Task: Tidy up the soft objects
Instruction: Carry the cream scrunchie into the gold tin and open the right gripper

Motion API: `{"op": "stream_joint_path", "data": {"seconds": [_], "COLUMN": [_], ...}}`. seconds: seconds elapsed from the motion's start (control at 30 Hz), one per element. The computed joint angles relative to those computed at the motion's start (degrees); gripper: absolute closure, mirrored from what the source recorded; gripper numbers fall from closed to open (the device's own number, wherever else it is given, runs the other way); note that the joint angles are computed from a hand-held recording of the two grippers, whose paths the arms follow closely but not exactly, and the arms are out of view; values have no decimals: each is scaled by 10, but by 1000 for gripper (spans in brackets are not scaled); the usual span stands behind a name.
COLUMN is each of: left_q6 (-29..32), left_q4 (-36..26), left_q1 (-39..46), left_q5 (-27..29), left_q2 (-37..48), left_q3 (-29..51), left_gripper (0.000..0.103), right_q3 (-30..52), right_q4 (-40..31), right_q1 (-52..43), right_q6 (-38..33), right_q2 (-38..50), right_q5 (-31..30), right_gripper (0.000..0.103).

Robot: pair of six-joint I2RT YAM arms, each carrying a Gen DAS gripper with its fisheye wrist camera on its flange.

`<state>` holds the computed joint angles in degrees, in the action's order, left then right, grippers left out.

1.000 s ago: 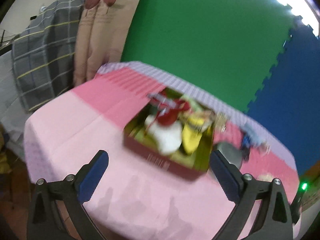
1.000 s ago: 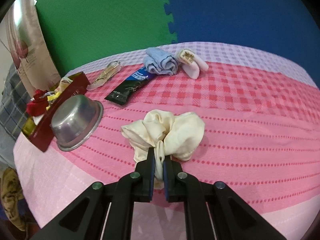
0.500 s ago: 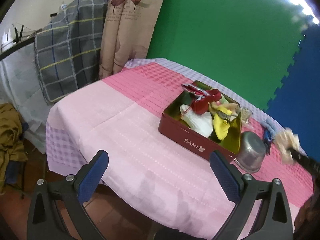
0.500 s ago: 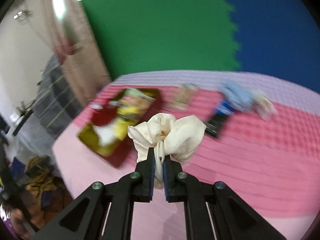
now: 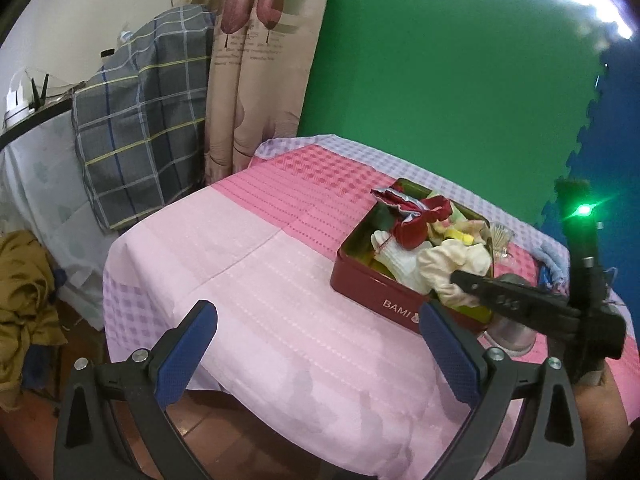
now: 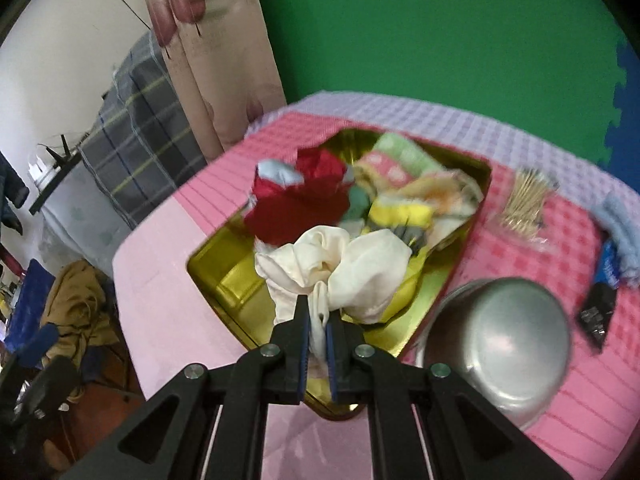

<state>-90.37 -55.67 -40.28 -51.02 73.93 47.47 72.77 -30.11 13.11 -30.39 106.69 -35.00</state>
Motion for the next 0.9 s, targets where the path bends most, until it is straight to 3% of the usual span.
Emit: {"op": "stream_joint_path", "data": {"seconds": [0.23, 0.6, 0.67, 0.8, 0.9], "left_q6": [32, 47, 47, 57, 62], "left_q4": [13, 11, 9, 13, 11], "left_q1": [19, 30, 30, 37, 41], "left_q5": [24, 42, 40, 46, 49], "left_q2": [8, 22, 24, 27, 32], "left_q3": [-1, 4, 6, 4, 6], "left_gripper": [3, 3, 3, 3, 3], "right_q3": [-24, -17, -10, -19, -21], "right_q4": [31, 40, 29, 31, 27], "right_q1": [32, 36, 33, 26, 10], "right_q6": [-18, -19, -16, -12, -6], "right_q2": [12, 16, 18, 0, -10], "right_q5": [46, 66, 58, 56, 36], "right_gripper": [96, 92, 86, 58, 56]}}
